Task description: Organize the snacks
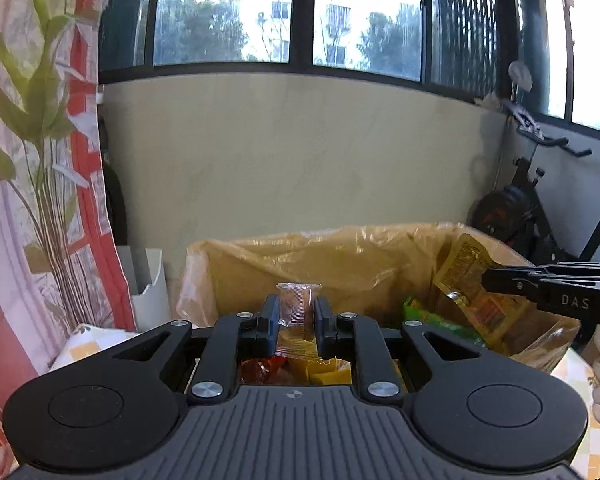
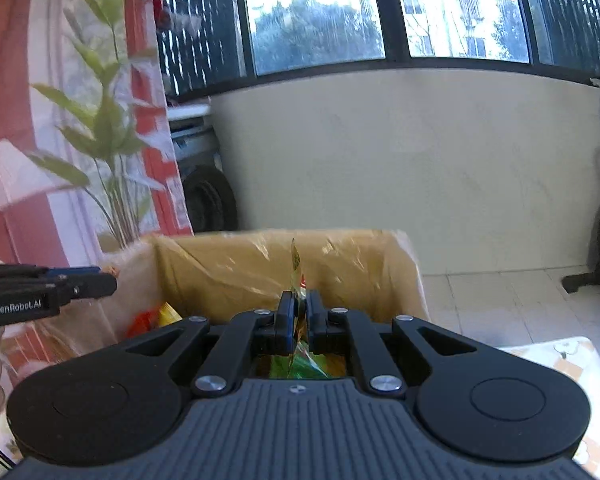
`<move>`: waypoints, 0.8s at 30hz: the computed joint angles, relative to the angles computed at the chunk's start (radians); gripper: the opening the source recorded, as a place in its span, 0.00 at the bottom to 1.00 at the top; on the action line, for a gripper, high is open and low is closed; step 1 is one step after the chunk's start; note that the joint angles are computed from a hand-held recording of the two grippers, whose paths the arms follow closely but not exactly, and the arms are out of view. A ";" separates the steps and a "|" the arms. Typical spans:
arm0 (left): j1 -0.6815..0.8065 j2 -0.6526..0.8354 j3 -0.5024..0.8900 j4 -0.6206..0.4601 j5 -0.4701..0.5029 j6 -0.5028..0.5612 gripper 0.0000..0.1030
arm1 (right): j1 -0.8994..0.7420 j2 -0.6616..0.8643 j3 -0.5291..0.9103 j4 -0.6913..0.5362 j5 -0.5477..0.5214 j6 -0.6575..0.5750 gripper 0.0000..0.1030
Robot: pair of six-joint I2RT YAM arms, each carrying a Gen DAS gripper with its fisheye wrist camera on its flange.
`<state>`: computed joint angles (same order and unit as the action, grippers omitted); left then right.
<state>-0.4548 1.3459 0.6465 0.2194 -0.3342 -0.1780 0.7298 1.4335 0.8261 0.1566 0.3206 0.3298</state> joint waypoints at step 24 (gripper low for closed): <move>-0.208 -0.223 -0.108 -0.101 -0.200 -0.073 0.69 | 0.142 -0.248 -0.217 0.013 0.117 -0.083 0.47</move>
<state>-0.6628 1.1226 0.5390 0.1186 -0.5337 -0.2515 0.8720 1.1853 0.6090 0.1691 0.4377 0.2470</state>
